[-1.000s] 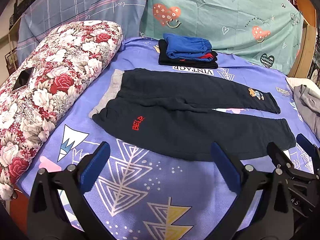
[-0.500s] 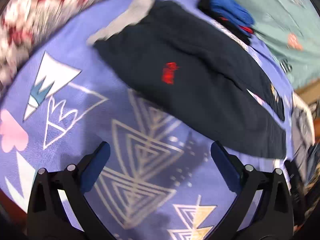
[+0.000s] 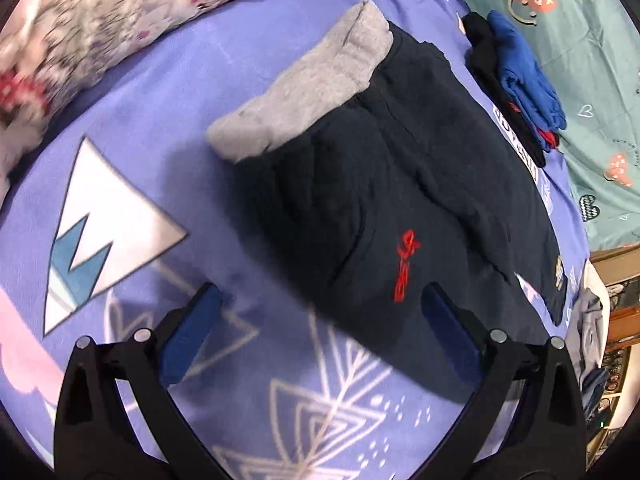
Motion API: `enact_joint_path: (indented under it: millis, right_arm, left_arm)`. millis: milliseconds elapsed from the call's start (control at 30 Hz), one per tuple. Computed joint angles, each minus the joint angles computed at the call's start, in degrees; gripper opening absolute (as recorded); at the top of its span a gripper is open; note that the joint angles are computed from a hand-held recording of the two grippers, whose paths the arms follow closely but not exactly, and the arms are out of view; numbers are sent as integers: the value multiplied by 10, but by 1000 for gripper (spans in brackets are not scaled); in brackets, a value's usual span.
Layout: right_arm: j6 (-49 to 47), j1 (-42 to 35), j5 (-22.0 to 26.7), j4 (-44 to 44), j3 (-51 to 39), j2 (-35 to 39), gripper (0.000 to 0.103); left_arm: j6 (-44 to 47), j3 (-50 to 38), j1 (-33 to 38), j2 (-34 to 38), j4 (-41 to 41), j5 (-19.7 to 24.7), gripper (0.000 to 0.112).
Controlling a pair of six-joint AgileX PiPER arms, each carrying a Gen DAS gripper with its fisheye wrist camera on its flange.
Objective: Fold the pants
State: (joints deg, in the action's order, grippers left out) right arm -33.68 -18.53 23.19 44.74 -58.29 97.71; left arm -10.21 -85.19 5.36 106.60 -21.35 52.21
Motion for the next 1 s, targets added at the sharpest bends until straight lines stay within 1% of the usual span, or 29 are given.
enact_joint_path:
  millis: [67,100,133,167,200,233,300,333,367,433,467,500,533,567,600,633,667,700,733,767,800,833,867,933,1000]
  right_arm:
    - [11,-3,1,-16,-9,4,102]
    - [13,-7,1,-24,-12,5,102]
    - [14,-12,2,-31,-15,5,102]
    - [21,-14,3,-41,-19,7,102]
    - [37,-22,4,-62,-24,10,102]
    - [52,-31,4,-80,-29,13,102]
    - [81,-52,-2,-115,-40,25,102]
    - [117,-63,-3,-154,-52,36,102]
    - [148,-75,1,-187,-66,50,102]
    - [159,-96,6,-194,-84,73,102]
    - [147,-111,19,-175,-102,92,99]
    - [127,-120,35,-149,-116,107,93]
    - [114,-129,60,-132,-140,128,78]
    - [124,-134,89,-137,-167,150,67]
    - [131,-141,122,-130,-201,178,64]
    - [129,-147,144,-117,-222,195,63]
    - [130,-151,149,-110,-231,203,62]
    - [130,-152,149,-103,-238,207,60]
    - [124,-154,158,-93,-249,215,56]
    - [130,-150,154,-94,-256,220,49]
    - [154,-139,138,-116,-254,217,44]
    - [154,-134,141,-119,-261,220,32]
    - [135,-134,157,-100,-266,223,20]
    - [113,-129,170,-70,-265,223,16]
    - [102,-119,153,-61,-248,206,14]
  left_arm:
    - [-6,-39,-5,28,11,12,98]
    - [-13,-63,-10,43,22,25,98]
    - [-34,-88,-23,55,55,34,92]
    - [-48,-96,-32,58,80,36,81]
    - [-64,-107,-42,63,106,38,75]
    - [-74,-118,-51,69,127,39,64]
    - [-76,-129,-58,75,141,37,44]
    - [-71,-131,-58,76,138,36,32]
    - [-62,-129,-57,74,129,32,27]
    - [-60,-128,-63,71,139,24,23]
    - [-56,-126,-67,68,143,19,21]
    - [-54,-123,-67,65,142,16,20]
    - [-53,-115,-67,58,139,7,19]
    - [-49,-112,-65,55,133,5,18]
    - [-44,-112,-62,53,124,4,18]
    - [-42,-110,-60,52,118,3,17]
    - [-39,-114,-58,54,112,4,17]
    - [-32,-94,-53,41,106,2,17]
    - [-32,-98,-52,46,102,3,17]
    - [-34,-92,-52,45,100,1,16]
    - [-37,-94,-52,48,100,1,16]
    - [-39,-94,-54,50,100,-1,16]
    - [-43,-97,-57,52,103,-1,16]
    - [-43,-99,-60,51,102,-4,14]
    - [-36,-94,-61,44,95,-8,13]
